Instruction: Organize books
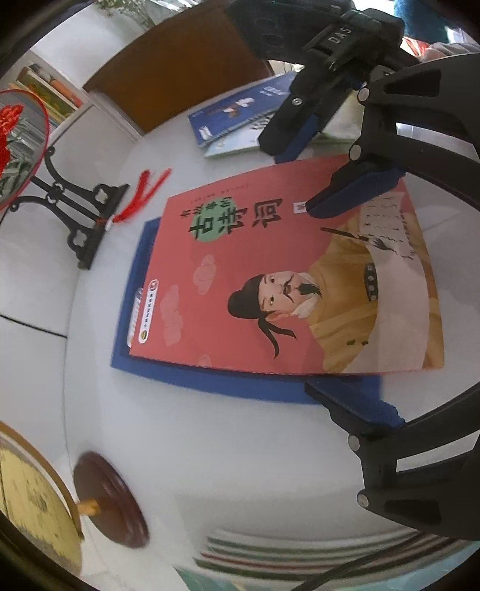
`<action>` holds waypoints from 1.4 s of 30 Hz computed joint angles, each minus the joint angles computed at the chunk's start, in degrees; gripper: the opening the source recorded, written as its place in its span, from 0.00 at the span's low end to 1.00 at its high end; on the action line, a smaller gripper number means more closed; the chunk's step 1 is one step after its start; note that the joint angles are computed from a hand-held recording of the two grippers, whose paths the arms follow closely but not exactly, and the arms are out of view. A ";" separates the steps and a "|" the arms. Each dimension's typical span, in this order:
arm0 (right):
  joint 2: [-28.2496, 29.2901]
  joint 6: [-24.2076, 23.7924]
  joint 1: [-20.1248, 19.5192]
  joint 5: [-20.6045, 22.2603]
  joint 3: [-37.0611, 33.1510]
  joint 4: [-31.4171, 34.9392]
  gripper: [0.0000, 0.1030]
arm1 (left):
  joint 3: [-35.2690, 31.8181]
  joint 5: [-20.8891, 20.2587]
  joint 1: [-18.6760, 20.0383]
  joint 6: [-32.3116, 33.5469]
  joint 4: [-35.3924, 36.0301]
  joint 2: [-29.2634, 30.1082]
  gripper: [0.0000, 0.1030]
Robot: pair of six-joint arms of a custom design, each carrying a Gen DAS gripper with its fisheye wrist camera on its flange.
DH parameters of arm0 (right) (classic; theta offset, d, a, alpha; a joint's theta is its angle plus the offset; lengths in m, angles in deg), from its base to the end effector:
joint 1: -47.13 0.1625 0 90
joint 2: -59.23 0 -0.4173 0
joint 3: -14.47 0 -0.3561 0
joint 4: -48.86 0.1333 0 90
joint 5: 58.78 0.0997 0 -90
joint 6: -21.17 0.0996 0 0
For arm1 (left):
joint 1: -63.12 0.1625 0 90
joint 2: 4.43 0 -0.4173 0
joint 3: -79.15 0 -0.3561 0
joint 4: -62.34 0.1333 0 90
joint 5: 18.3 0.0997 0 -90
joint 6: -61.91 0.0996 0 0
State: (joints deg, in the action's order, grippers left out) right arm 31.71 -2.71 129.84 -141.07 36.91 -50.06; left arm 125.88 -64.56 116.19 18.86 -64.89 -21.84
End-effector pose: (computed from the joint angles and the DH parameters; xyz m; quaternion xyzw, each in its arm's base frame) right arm 0.0382 -0.8572 0.3152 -0.1510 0.9788 -0.1351 0.0316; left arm -0.3295 -0.7748 0.0554 -0.0751 0.9231 -0.2879 0.2436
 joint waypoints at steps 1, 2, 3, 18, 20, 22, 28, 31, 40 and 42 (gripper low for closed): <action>-0.26 -0.60 0.30 -0.94 0.64 0.02 0.58 | 0.76 0.72 -0.26 -1.38 1.15 -0.47 0.82; -0.13 -1.35 0.62 -1.75 0.55 0.75 0.58 | 1.72 1.59 -0.53 -3.14 2.53 -1.10 0.82; -0.10 -2.15 0.92 -2.36 0.73 1.26 0.58 | 2.26 1.95 -0.58 -4.46 3.51 -1.51 0.82; 0.49 -2.46 1.22 -0.09 1.02 7.08 0.59 | 9.12 6.22 -0.19 -15.29 8.57 -6.51 0.83; -1.68 -2.44 1.24 -0.67 5.21 4.06 0.59 | 9.46 6.49 -0.13 -13.46 6.76 -6.36 0.84; -4.00 -3.23 1.61 -1.90 10.35 -0.18 0.59 | 10.05 5.40 0.01 -10.02 2.54 -6.19 0.85; -4.47 -1.70 1.98 -1.50 13.08 -3.08 0.61 | 11.23 3.51 0.21 -10.33 -0.58 -6.79 0.85; -2.95 1.55 0.91 1.54 8.93 1.62 0.61 | 13.18 2.69 0.12 -10.24 -2.58 -7.74 0.85; -4.85 2.85 0.33 -2.76 6.98 11.28 0.58 | 10.10 4.45 -0.47 -9.60 4.20 -6.19 0.85; -5.97 1.61 0.67 -3.66 9.39 10.75 0.59 | 10.06 4.42 -0.47 -9.14 3.99 -6.10 0.85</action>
